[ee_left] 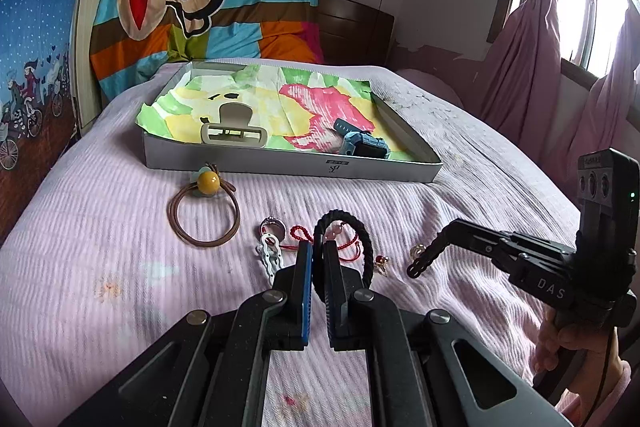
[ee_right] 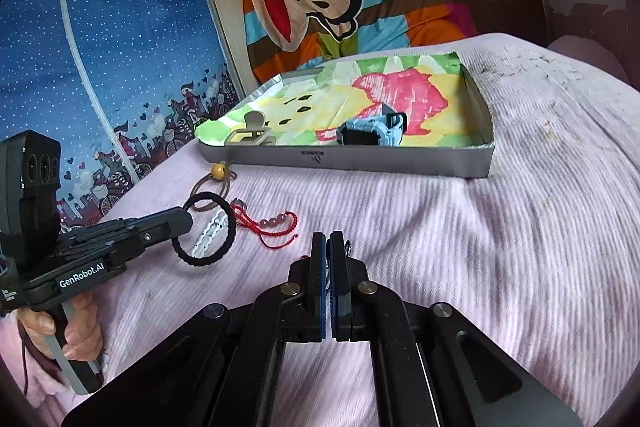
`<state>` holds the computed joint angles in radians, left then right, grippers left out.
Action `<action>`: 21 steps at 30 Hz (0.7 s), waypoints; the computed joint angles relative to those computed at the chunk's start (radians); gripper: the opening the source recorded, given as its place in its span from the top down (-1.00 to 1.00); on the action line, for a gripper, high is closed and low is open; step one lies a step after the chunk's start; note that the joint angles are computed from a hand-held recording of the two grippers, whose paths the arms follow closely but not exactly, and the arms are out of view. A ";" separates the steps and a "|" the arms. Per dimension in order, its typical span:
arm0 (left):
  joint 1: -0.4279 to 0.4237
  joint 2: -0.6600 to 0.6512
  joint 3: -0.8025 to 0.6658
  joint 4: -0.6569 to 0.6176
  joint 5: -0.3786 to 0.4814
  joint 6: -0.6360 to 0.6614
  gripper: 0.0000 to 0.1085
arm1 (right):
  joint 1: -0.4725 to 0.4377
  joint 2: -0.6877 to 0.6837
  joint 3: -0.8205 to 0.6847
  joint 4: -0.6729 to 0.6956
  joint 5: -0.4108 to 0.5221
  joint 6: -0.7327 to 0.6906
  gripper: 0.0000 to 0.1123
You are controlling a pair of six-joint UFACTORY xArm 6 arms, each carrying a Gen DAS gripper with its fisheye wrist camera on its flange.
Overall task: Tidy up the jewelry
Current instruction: 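Carry the black hair tie into the grey tray with the left tool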
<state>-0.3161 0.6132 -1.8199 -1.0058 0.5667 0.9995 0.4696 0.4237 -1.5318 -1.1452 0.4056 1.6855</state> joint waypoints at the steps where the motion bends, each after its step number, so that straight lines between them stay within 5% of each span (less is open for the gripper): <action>1: 0.000 0.000 -0.001 -0.001 0.000 0.000 0.89 | 0.001 -0.007 0.000 -0.012 0.003 0.006 0.97; 13: -0.002 0.003 -0.011 0.006 0.003 -0.019 0.89 | -0.029 -0.002 0.014 -0.075 -0.097 0.116 0.97; 21: -0.002 0.013 -0.011 0.026 0.023 -0.045 0.89 | -0.015 0.025 0.007 0.141 -0.017 -0.096 0.96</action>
